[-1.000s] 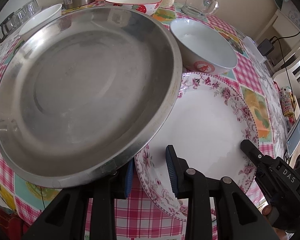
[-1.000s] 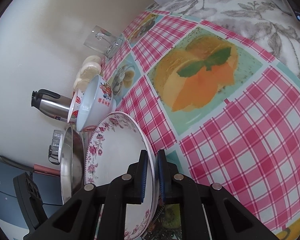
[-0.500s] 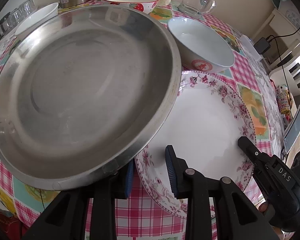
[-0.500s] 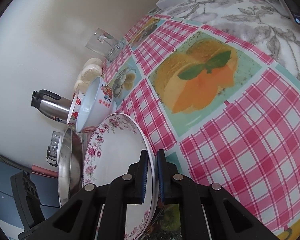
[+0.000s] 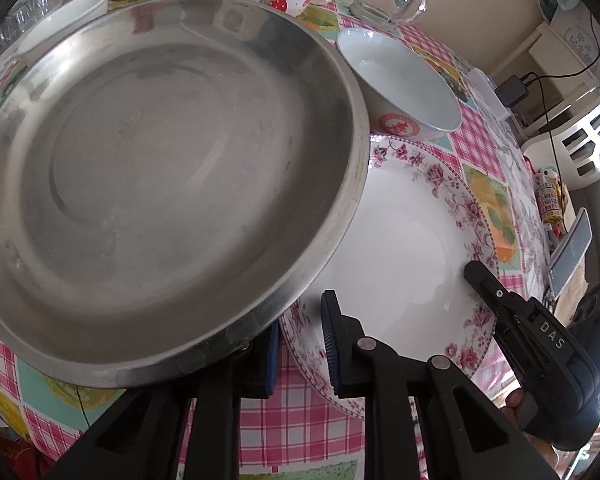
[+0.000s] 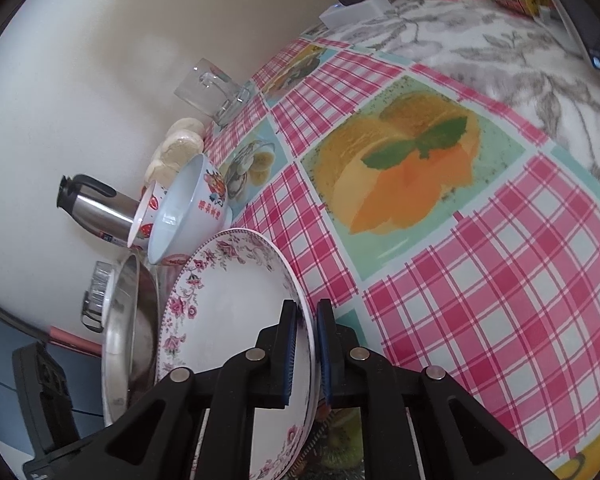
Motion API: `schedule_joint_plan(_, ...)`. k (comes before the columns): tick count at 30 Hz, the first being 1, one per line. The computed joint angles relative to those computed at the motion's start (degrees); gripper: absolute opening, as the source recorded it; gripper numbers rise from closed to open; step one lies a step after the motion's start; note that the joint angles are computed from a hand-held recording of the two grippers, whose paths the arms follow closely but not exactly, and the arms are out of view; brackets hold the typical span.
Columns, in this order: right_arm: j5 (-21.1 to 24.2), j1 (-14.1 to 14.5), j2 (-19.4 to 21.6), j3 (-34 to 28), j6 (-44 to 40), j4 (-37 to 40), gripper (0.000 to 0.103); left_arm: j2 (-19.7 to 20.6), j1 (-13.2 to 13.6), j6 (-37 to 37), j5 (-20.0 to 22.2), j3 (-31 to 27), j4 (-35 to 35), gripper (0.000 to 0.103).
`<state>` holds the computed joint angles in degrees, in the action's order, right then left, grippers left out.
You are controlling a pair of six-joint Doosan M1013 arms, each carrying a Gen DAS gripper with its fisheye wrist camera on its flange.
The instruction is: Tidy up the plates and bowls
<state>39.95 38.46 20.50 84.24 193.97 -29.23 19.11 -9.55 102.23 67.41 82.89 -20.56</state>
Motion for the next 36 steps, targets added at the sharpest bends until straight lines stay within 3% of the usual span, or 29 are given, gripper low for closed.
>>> schedule_joint_plan(13,7.5,0.9,-1.5,0.4,0.9,0.2,0.012,1.5,-0.1,6.8,7.4,-1.7,-5.8,0.017)
schedule_joint_plan(21,12.1,1.6,-1.4,-0.9,0.8,1.2,0.013,2.5,0.1,8.5,8.7,-2.6,-7.2,0.017)
schedule_joint_plan(30,14.6,1.9,-0.7,-2.5,-0.7,2.6,0.013,4.6,2.2,7.9,12.7,-4.2,-12.7,0.017)
schedule_joint_plan(36,16.8,2.1,-0.3,-3.5,-1.9,2.5,0.013,4.0,1.6,10.0,12.2,-4.1,-12.8,0.017)
